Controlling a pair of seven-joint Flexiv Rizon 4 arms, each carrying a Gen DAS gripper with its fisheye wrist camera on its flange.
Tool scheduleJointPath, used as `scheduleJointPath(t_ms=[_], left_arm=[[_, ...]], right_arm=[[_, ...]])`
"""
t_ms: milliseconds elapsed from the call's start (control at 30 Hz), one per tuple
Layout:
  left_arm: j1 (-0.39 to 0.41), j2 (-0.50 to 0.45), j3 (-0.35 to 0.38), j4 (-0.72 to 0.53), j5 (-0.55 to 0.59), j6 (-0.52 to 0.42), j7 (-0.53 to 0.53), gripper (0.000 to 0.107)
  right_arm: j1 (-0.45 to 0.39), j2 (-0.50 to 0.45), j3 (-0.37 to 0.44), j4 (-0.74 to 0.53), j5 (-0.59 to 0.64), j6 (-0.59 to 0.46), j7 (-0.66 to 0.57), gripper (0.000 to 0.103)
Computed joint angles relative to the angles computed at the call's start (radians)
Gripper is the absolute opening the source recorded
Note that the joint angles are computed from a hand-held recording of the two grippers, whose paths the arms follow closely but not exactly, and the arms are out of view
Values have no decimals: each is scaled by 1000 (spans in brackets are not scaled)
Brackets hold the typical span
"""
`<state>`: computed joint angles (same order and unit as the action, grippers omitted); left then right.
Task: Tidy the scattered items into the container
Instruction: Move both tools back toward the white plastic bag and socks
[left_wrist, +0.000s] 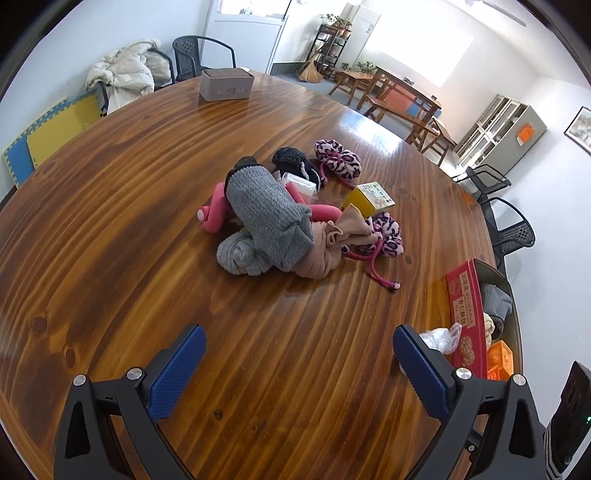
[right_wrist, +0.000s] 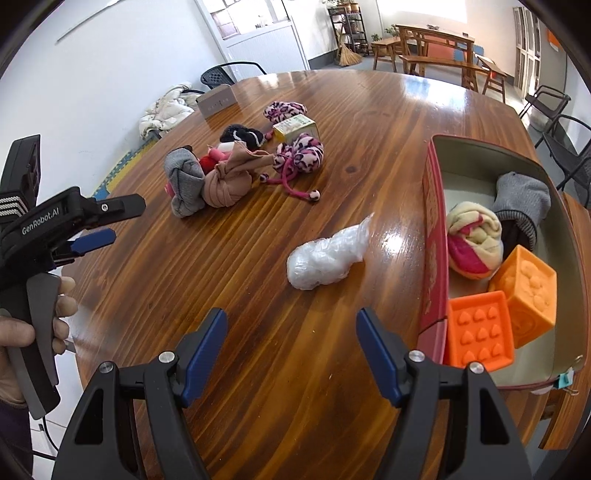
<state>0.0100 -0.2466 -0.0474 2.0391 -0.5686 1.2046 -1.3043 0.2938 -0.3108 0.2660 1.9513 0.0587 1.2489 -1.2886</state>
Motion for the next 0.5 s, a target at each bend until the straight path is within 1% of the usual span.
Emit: scheduleJointPath(t_ms=[133,267,500], left_arm=[[22,-41,-22,-50,-43,-11,35,102],[34,-90,-33,-106,-65,-14,37,102],[47,-166,-22,-206,-15,-30,-24,102]], right_arm=[[15,-4,-16,-1,-18,-10,41,76],[23,-9,-26,-2,-37,-15,76,76],[33,-25,-42,-5,-73,-17,133,76]])
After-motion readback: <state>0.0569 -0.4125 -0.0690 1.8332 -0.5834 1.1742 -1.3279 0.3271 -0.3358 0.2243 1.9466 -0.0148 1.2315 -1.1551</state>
